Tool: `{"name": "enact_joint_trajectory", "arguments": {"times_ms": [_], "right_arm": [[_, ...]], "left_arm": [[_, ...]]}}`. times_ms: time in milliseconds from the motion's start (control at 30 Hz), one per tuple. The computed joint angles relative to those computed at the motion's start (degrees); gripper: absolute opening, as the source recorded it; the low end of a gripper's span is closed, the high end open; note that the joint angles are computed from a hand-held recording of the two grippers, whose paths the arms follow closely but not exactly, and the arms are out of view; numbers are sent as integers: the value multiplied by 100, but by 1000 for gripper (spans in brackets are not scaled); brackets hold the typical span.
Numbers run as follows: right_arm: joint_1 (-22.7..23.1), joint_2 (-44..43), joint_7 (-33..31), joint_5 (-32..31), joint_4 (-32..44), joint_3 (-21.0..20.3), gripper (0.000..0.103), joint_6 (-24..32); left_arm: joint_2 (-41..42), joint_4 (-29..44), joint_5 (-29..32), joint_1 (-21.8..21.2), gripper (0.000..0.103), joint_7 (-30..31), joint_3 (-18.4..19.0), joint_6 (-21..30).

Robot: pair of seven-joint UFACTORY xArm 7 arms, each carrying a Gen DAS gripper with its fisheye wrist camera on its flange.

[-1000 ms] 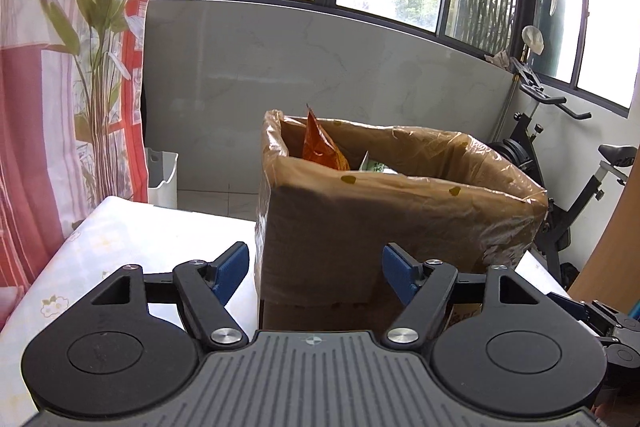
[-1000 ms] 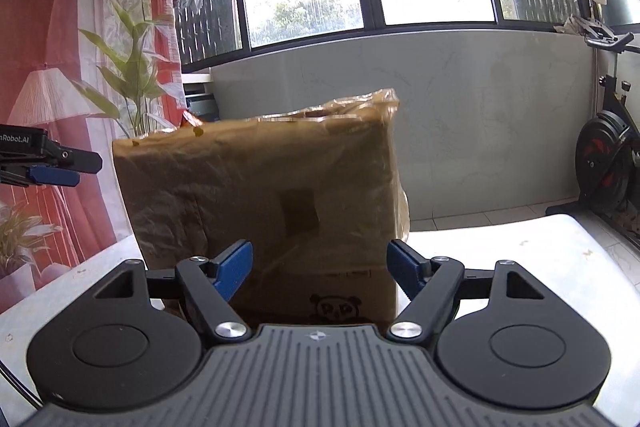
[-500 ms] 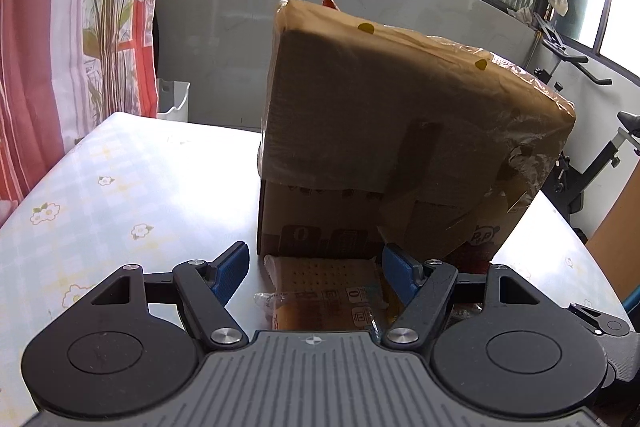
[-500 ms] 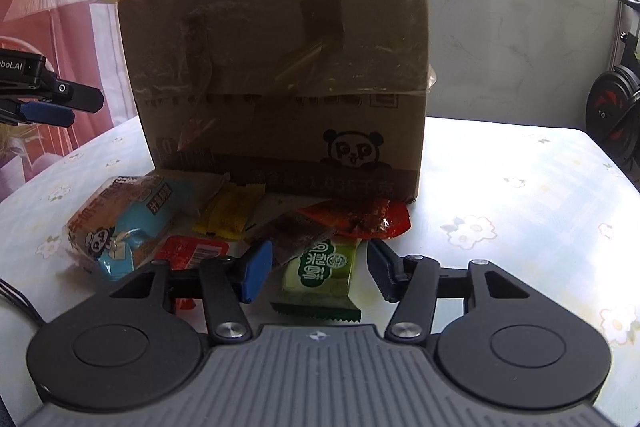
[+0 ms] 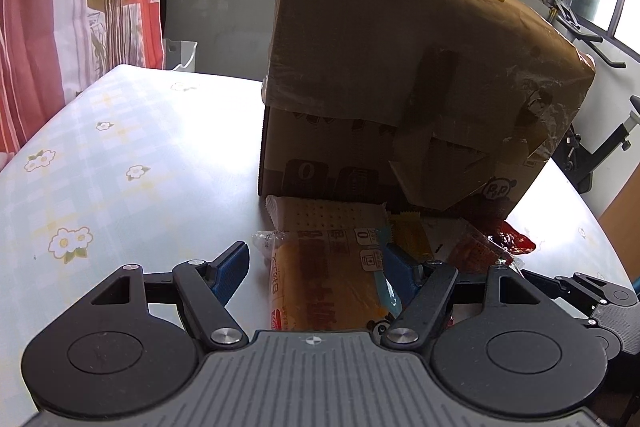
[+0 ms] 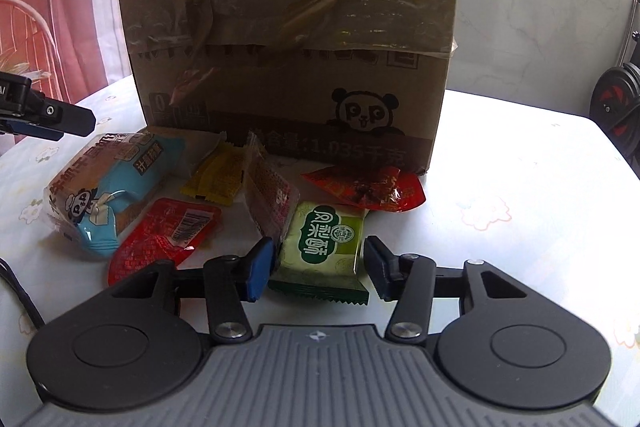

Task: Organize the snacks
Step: 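Grasp the bread loaf bag with the left tool while the right tool grasps the green square packet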

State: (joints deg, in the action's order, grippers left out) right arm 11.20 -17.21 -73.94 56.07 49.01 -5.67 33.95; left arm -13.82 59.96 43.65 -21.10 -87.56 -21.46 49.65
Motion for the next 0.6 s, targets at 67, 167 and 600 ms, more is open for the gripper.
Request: {"name": "enact_joint_trajectory", "arguments": {"times_ms": [67, 167, 600], "right_arm": [[6, -24, -23, -25, -30, 26, 52, -61], [27, -19, -36, -24, -30, 12, 52, -57], [29, 1, -72, -2, -9, 1, 54, -5]], "left_arm": [[44, 18, -27, -12, 77, 42, 1, 20], [114, 54, -22, -32, 79, 39, 10, 37], [705, 317, -32, -406, 87, 276, 295, 73]]}}
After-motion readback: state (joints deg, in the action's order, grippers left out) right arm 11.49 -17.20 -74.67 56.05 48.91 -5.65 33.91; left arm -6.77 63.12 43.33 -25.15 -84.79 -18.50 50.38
